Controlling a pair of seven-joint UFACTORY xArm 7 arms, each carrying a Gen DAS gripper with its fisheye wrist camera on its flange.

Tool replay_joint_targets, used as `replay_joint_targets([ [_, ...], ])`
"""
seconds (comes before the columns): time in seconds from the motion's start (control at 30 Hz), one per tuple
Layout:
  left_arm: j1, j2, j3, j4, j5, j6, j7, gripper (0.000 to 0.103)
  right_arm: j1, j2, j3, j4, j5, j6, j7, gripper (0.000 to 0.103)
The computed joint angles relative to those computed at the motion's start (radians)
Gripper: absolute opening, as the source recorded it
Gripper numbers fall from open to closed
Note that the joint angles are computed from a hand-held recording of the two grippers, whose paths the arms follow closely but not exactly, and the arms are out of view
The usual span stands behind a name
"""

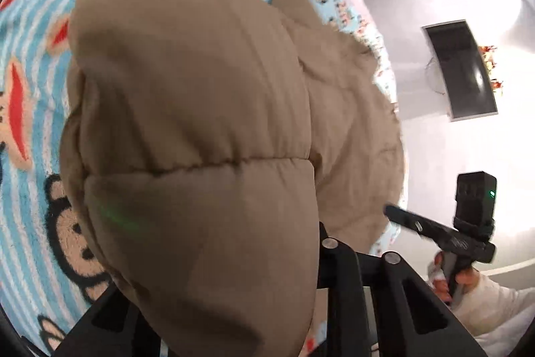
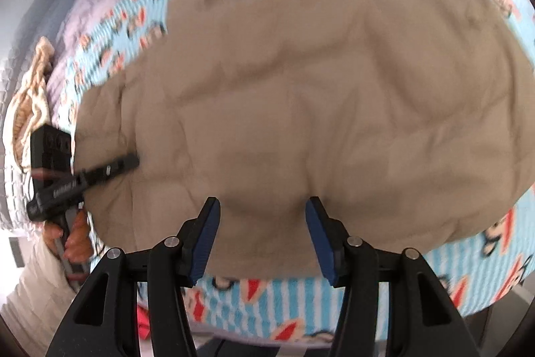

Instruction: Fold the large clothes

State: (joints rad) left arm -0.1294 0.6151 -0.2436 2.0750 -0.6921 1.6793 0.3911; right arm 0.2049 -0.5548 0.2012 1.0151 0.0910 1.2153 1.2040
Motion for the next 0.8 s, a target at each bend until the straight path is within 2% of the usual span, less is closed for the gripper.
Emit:
replay_joint_targets([
  [0.07, 0.008, -0.022, -0.007, -0.005, -0.027, -0.002, -0.017, 0.025, -0.019, -0.015, 0.002, -0.003, -0.048, -0.024, -0.010, 0.014],
  [0.23, 0.009, -0.068, -0.018, 0.002, -0.088, 0.010, -0.071, 0.025, -0.045, -0.030, -0.029, -0.092, -0.077, -0.144, -0.061, 0.009],
  [0.47, -0.066, -0.079, -0.036, 0.130, -0.098, 0.007, -0.193, 0.025, -0.069, -0.015, -0.092, -0.228, -0.022, -0.373, -0.129, 0.006],
  [0.6, -0.127, -0.105, -0.048, 0.194, -0.061, 0.025, -0.255, 0.025, -0.056, -0.022, -0.149, -0.320, 0.079, -0.510, -0.185, 0.000],
  [0.67, -0.189, -0.094, -0.049, 0.240, -0.016, 0.019, -0.290, 0.025, -0.041, -0.023, -0.176, -0.366, 0.133, -0.574, -0.228, 0.000],
  [0.8, -0.295, -0.152, -0.048, 0.158, 0.057, -0.051, -0.315, 0.025, -0.024, -0.025, -0.200, -0.424, 0.207, -0.665, -0.287, 0.000],
])
